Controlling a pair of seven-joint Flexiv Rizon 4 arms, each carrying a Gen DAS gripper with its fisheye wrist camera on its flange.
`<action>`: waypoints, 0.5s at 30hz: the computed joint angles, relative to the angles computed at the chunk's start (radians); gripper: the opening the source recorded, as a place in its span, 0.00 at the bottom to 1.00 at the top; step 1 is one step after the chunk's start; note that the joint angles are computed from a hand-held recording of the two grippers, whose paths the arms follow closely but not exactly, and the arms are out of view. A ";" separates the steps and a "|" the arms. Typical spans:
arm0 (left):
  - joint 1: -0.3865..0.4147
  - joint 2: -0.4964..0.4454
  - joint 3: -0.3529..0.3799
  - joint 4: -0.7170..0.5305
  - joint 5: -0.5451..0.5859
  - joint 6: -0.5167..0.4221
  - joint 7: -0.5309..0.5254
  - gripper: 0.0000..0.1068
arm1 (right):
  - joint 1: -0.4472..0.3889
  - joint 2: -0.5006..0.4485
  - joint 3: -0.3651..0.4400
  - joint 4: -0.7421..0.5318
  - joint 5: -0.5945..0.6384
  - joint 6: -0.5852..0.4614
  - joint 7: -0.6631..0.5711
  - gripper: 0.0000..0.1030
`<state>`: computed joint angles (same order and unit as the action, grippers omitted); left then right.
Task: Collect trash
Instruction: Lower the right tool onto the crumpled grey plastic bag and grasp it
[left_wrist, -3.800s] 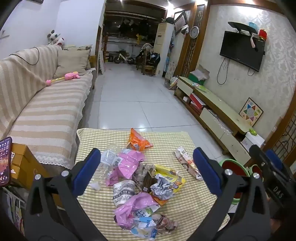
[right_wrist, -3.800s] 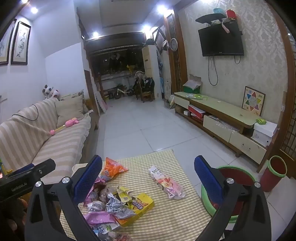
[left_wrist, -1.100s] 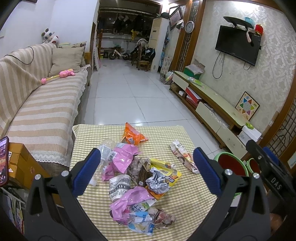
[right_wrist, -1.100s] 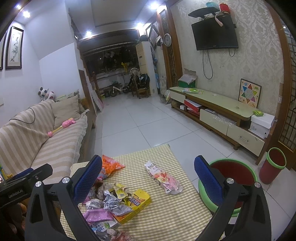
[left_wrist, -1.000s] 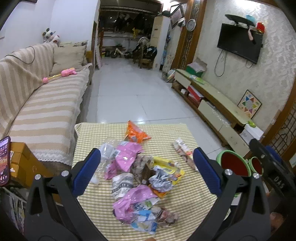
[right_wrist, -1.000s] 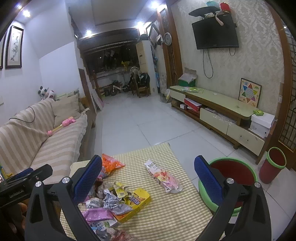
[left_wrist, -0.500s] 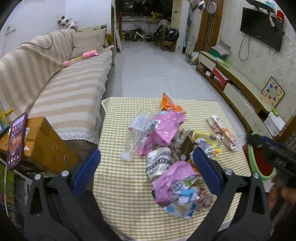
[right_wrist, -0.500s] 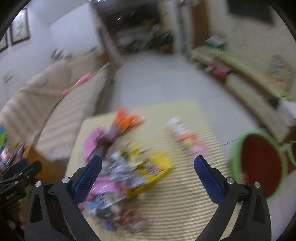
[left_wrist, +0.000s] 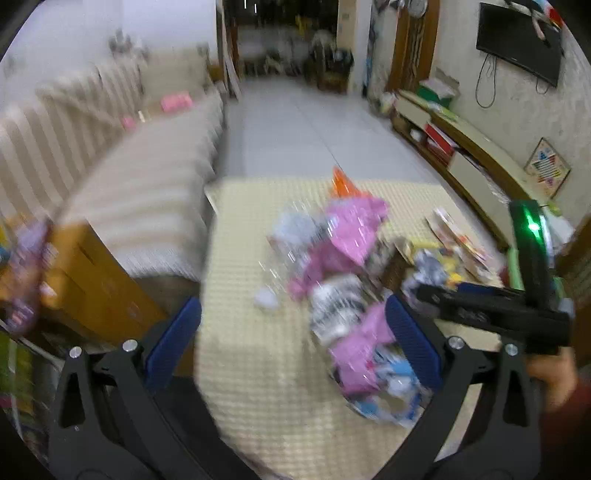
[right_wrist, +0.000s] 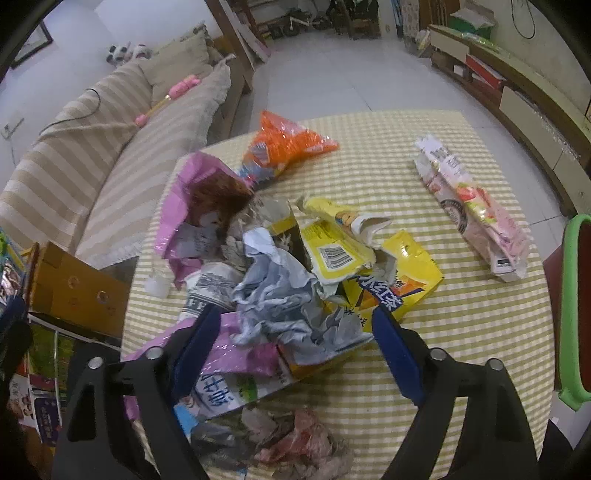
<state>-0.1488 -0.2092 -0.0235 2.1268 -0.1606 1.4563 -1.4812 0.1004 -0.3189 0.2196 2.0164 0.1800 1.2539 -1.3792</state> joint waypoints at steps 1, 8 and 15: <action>0.027 0.002 -0.033 0.012 -0.052 -0.017 0.035 0.91 | -0.016 -0.009 0.017 -0.012 0.027 -0.005 -0.021 0.60; 0.021 -0.024 -0.016 -0.002 -0.053 -0.077 0.049 0.91 | -0.086 0.038 0.097 -0.017 0.210 0.011 -0.165 0.33; 0.068 -0.106 -0.074 -0.090 -0.153 -0.107 0.090 0.81 | -0.061 0.133 0.072 0.034 0.349 0.020 -0.240 0.32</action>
